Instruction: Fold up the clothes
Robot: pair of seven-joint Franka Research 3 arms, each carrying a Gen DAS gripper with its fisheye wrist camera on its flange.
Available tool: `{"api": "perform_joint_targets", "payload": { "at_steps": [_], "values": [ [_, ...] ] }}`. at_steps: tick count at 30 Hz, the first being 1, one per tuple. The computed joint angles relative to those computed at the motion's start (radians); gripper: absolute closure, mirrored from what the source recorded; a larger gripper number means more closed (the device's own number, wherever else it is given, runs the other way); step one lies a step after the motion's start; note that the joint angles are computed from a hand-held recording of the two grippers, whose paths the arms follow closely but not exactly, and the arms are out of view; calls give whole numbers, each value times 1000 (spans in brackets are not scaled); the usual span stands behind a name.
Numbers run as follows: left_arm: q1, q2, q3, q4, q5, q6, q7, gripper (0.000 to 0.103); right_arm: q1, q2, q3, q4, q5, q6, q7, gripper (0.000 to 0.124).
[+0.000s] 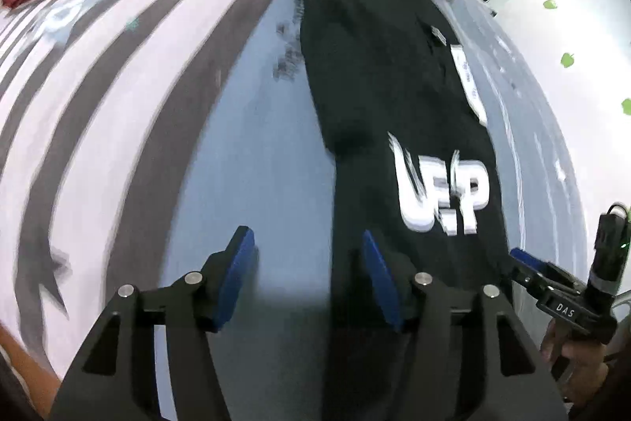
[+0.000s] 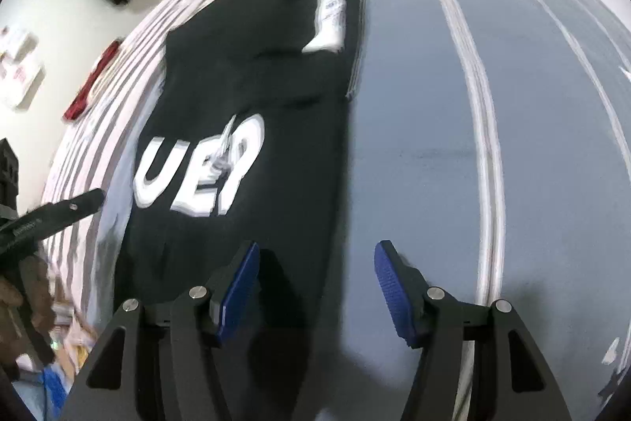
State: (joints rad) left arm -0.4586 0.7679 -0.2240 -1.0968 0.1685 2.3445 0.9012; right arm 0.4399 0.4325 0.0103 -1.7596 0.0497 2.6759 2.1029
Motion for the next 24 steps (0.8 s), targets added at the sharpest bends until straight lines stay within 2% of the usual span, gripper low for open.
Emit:
{"api": "perform_joint_targets", "payload": {
  "at_steps": [3, 5, 9, 11, 14, 17, 18, 19, 20, 21, 22, 23, 24],
  "values": [
    [-40, -92, 22, -174, 50, 48, -80, 48, 28, -48, 5, -93, -23, 14, 3, 67],
    [-67, -105, 23, -222, 82, 62, -130, 48, 47, -77, 0, -153, -42, 49, 35, 67],
    [-62, -164, -2, -341, 98, 135, -185, 48, 54, -124, 12, -245, -43, 115, 72, 67],
    [-37, -181, -37, -384, 63, 180, -177, 48, 37, -146, 44, -283, 6, 144, 53, 67],
    [-16, -178, -82, -397, 12, 193, -126, 48, 14, -186, 91, -349, 101, 184, 9, 67],
    [-8, -179, -111, -405, -36, 196, -82, 49, -18, -196, 152, -363, 228, 194, -89, 67],
    [-24, -174, -98, -389, -24, 176, -82, 57, -26, -208, 172, -367, 275, 187, -124, 67],
    [-46, -165, -78, -361, 1, 131, -87, 71, -17, -213, 173, -370, 287, 183, -138, 67],
    [-36, -160, -88, -356, -16, 132, -71, 80, 11, -205, 152, -361, 249, 181, -116, 70],
    [-24, -155, -102, -354, -38, 139, -51, 98, 17, -200, 148, -355, 250, 183, -119, 76],
    [-12, -150, -114, -352, -61, 146, -30, 100, 12, -197, 155, -353, 275, 187, -138, 105],
    [-21, -150, -109, -344, -55, 142, -21, 100, -24, -188, 195, -341, 370, 187, -212, 120],
    [-30, -150, -102, -335, -47, 138, -14, 101, -31, -184, 200, -329, 395, 176, -233, 120]
  ]
}}
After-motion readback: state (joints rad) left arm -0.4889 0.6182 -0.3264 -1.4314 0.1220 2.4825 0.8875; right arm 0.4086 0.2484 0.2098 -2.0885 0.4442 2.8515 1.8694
